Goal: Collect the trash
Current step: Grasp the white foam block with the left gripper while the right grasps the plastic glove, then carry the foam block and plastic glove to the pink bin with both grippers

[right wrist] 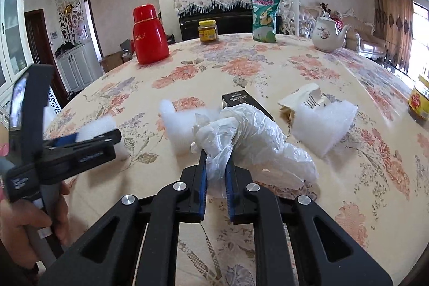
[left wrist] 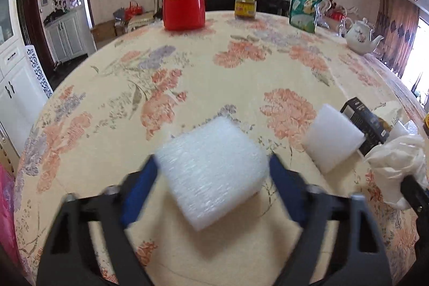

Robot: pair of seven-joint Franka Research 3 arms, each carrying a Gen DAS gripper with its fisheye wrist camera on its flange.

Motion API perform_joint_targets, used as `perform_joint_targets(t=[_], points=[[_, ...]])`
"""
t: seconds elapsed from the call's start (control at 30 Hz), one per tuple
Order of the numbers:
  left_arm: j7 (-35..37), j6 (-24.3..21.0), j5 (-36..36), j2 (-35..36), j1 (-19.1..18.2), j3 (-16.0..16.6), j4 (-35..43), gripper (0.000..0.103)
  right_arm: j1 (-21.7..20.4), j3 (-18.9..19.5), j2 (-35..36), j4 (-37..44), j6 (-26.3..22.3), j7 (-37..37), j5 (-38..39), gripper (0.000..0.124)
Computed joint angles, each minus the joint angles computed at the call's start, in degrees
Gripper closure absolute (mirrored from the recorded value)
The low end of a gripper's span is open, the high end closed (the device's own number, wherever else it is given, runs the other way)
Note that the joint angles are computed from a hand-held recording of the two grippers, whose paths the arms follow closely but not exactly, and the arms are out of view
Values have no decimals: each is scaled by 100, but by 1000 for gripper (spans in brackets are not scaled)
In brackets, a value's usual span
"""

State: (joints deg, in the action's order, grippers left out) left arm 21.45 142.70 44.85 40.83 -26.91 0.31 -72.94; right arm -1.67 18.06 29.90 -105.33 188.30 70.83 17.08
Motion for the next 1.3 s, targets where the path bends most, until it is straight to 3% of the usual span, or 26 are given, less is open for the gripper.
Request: perform_joint_targets(t=[0.23,0.37,0.5,0.6,0.83,0.93,1.3], points=[[-906,651,722,-740,-191,208,-1113,31,-329,394,-17,-116,64,-89,-161,112],[-1556,710,1368,-1152,-253,192,-1642,31,-436,537,-10,-172,111,-144,-286,112],[-2196,599,2039,-1530,-276,106,-2102,31,-807,963,56,-251,219,-198,-519,112],[-2806,644,2659,-1858,-267,37,-2531,31,-1307,1535,110,-409,381,-218,-908,112],[-3859,211,3904,-2521,-214,-292,-3311,31,-2556,2903,327,-901,789,15,-2259,112],[-4181,-46,4253,-2756,-132,-485,-3595,31,-2937,3297,455,-1057,940,163,-2815,112],[-4992,-609,4770,-3645,442,-1233,-4679,31,-3518,3934,744,-1207,936,876,-4217,112]])
